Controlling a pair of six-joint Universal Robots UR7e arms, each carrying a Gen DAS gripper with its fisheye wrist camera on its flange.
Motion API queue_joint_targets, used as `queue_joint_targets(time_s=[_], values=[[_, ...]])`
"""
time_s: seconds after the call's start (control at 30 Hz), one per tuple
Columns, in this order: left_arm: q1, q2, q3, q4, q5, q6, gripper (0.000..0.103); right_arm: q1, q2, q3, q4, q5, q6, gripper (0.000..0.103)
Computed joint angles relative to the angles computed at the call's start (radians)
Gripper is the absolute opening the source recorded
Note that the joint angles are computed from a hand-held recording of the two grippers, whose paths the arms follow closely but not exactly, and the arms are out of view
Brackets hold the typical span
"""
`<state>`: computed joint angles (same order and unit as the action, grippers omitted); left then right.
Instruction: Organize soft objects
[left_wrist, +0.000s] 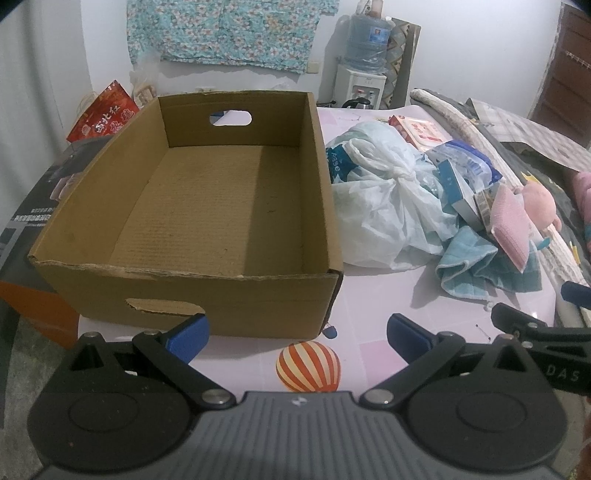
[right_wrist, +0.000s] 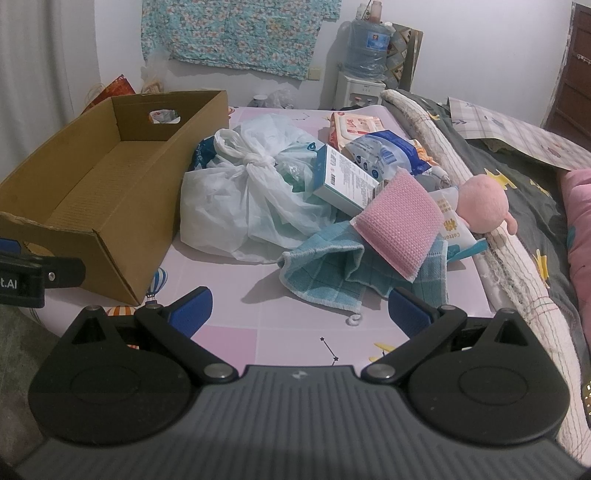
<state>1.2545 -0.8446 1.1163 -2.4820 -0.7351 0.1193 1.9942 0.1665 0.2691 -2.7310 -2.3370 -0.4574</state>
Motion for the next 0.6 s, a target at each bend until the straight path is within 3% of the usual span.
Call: queue_joint_targets(time_s=[0.2,0.43,0.6], values=[[-0.001,0.002,0.006,-0.009,-0.002,0.026,0.103,-0.007,-0.031,0.061,-0.044,0.018,0.014,0.102],[-0.017,0.007,0.028,-0.029,-0.013,0.078,0.103,-0.036,-0.140,0.302,-0.248,0.015,0.007,0.102],[-0.025,0.016,0.042,-0.035,-0.074,0.119,0.103,-0.062,-0.174,0.408,-0.431,-0.014,-0.034,0.102]])
